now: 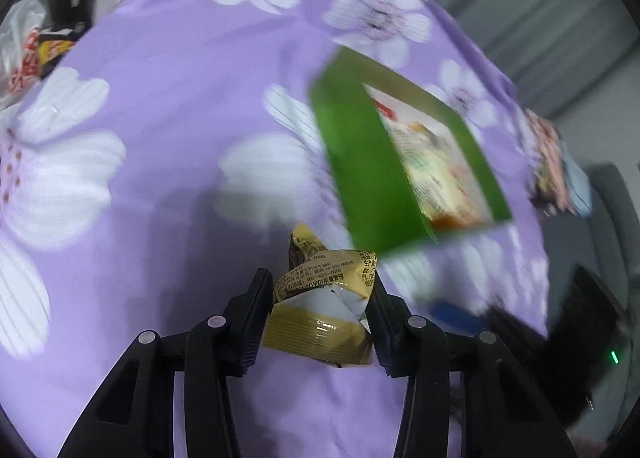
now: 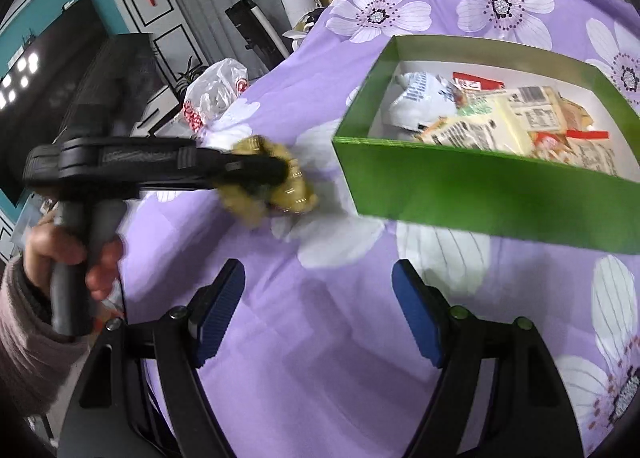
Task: Organize snacks
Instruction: 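Withdraw the right tool and reach toward the crumpled gold wrapper, then grasp the crumpled gold wrapper with the right tool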
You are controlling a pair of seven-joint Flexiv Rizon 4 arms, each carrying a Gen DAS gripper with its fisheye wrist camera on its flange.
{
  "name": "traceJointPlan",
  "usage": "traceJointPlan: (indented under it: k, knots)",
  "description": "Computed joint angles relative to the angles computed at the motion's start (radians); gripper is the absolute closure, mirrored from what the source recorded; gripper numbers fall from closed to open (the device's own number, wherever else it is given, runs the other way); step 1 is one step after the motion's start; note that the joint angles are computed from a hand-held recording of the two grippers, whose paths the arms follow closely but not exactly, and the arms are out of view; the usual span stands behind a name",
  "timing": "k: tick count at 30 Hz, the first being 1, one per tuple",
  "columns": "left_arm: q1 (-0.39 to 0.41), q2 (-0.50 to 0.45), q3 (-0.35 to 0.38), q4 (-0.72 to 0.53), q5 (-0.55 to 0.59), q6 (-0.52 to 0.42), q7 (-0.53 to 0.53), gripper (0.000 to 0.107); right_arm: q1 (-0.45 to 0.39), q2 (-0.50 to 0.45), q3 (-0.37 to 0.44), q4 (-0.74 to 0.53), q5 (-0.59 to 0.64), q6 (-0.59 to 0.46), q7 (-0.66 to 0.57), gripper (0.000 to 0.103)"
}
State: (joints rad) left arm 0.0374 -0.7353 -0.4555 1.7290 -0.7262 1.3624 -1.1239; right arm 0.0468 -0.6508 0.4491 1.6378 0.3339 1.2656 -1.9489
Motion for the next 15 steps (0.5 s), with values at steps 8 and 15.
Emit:
traceJointPlan:
  k: [8, 15]
  knots:
    - [-0.072, -0.03, -0.004, -0.06, 0.016, -0.184, 0.052, 0.061, -0.024, 0.073, -0.046, 0.13, 0.015, 0.023, 0.045, 0.029]
    - [-0.212, -0.06, 0.135, -0.169, 0.099, -0.24, -0.047, 0.046, -0.08, 0.085, -0.015, 0.154, 0.039, 0.037, 0.006, 0.039]
